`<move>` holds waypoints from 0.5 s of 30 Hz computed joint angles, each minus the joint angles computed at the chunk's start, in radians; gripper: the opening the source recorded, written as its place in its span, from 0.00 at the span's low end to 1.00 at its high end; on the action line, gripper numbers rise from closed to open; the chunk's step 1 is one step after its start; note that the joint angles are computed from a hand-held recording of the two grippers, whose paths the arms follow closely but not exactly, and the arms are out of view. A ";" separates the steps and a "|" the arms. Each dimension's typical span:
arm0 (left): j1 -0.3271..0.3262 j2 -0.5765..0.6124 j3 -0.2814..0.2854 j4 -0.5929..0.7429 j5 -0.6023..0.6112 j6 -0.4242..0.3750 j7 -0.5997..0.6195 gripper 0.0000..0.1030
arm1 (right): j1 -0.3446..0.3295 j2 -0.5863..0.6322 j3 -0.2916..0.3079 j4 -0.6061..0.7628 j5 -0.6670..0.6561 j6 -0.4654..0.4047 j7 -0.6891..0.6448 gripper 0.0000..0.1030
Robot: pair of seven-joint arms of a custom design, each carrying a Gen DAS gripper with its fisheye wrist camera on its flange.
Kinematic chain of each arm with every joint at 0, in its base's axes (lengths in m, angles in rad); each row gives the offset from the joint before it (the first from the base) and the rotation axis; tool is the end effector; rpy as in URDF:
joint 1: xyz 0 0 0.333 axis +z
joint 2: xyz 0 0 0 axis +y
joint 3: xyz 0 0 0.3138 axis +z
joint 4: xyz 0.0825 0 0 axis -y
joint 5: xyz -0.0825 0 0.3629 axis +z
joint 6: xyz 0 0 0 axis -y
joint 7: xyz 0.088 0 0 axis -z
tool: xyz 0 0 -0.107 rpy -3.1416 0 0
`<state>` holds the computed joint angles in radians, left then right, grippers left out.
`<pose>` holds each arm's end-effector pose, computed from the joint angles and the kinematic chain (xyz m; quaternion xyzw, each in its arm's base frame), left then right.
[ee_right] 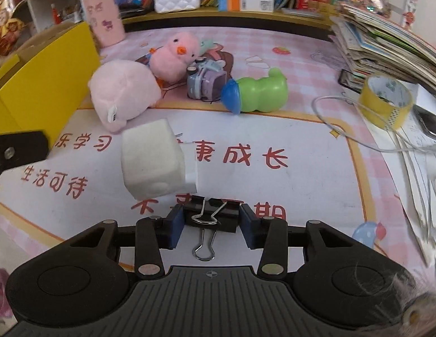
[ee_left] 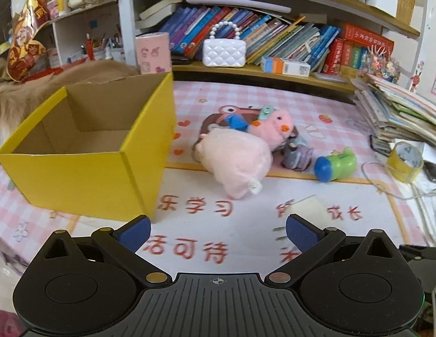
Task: Organize objects
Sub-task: 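Grasp the black binder clip with the right tool while the left tool grasps the white charger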
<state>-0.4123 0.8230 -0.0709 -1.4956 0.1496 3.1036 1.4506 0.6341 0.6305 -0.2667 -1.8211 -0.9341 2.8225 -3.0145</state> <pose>0.6613 -0.3448 0.2871 -0.4846 0.7861 -0.3341 0.1887 0.5869 0.2877 0.2357 -0.5239 0.7889 -0.2401 0.2134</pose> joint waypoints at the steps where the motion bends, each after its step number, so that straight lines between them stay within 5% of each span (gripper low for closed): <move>1: 0.019 0.011 -0.034 0.015 -0.003 -0.006 0.014 1.00 | 0.016 -0.014 -0.020 -0.018 -0.024 0.001 0.021 0.38; 8: 0.092 0.139 -0.226 0.193 -0.066 -0.133 0.138 0.99 | 0.032 -0.114 -0.029 -0.110 -0.171 -0.140 0.128 0.38; 15: -0.010 0.218 -0.150 0.314 -0.065 -0.182 0.167 0.91 | -0.034 -0.162 0.026 -0.153 -0.264 -0.154 0.213 0.38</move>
